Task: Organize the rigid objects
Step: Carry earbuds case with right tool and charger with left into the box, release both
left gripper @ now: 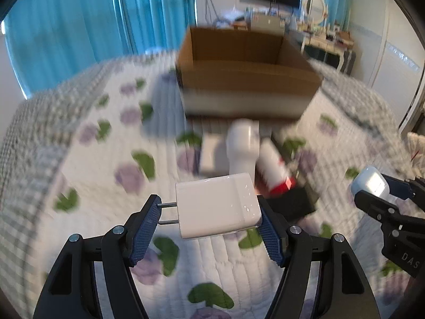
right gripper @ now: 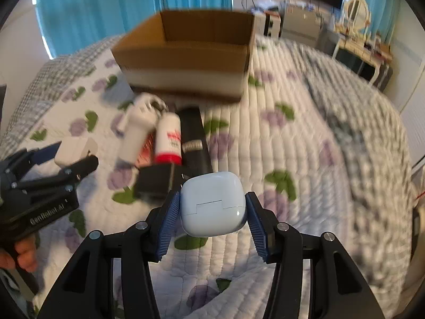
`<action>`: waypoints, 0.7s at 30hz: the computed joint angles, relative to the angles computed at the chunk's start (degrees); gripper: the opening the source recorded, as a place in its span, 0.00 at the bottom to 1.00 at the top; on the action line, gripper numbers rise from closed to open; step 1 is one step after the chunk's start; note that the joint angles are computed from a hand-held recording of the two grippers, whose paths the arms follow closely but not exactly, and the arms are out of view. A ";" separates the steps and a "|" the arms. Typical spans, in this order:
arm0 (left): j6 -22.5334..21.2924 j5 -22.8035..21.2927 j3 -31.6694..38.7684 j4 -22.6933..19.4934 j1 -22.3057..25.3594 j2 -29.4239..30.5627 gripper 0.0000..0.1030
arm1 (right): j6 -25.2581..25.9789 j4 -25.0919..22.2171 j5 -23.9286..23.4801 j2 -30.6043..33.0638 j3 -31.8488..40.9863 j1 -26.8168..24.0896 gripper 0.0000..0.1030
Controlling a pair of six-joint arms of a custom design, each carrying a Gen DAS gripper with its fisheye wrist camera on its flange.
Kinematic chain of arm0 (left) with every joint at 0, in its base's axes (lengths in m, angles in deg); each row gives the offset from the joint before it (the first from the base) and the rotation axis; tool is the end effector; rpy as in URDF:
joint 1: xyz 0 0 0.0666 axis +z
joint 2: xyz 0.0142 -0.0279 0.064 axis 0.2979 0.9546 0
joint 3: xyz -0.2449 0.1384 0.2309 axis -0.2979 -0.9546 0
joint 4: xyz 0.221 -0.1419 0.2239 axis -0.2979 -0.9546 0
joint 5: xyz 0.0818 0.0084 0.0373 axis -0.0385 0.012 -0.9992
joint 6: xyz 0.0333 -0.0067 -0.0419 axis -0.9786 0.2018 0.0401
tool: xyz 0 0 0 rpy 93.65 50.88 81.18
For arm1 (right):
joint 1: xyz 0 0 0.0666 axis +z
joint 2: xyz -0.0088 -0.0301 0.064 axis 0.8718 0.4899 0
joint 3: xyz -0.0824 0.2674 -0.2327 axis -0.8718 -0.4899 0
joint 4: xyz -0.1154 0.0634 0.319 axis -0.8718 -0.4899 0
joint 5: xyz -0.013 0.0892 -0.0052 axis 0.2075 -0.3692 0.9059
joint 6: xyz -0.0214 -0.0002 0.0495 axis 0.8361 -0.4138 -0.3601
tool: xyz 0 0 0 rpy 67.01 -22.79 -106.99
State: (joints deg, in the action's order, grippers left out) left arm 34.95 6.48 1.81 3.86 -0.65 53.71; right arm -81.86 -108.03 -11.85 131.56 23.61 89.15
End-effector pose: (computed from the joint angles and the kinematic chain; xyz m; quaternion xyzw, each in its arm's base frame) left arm 0.4253 -0.1391 0.3433 0.1808 0.9232 -0.0482 0.3357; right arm 0.3744 0.1888 0.4035 0.0576 0.9529 -0.0251 0.2966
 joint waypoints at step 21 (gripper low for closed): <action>-3.25 -0.46 56.17 -14.77 -0.09 30.42 0.70 | 15.88 -7.67 0.89 22.19 50.29 -8.40 0.49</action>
State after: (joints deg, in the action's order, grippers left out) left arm 31.70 6.02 57.98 -10.91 -0.74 84.14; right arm -65.97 -115.70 -10.96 153.75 73.90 80.75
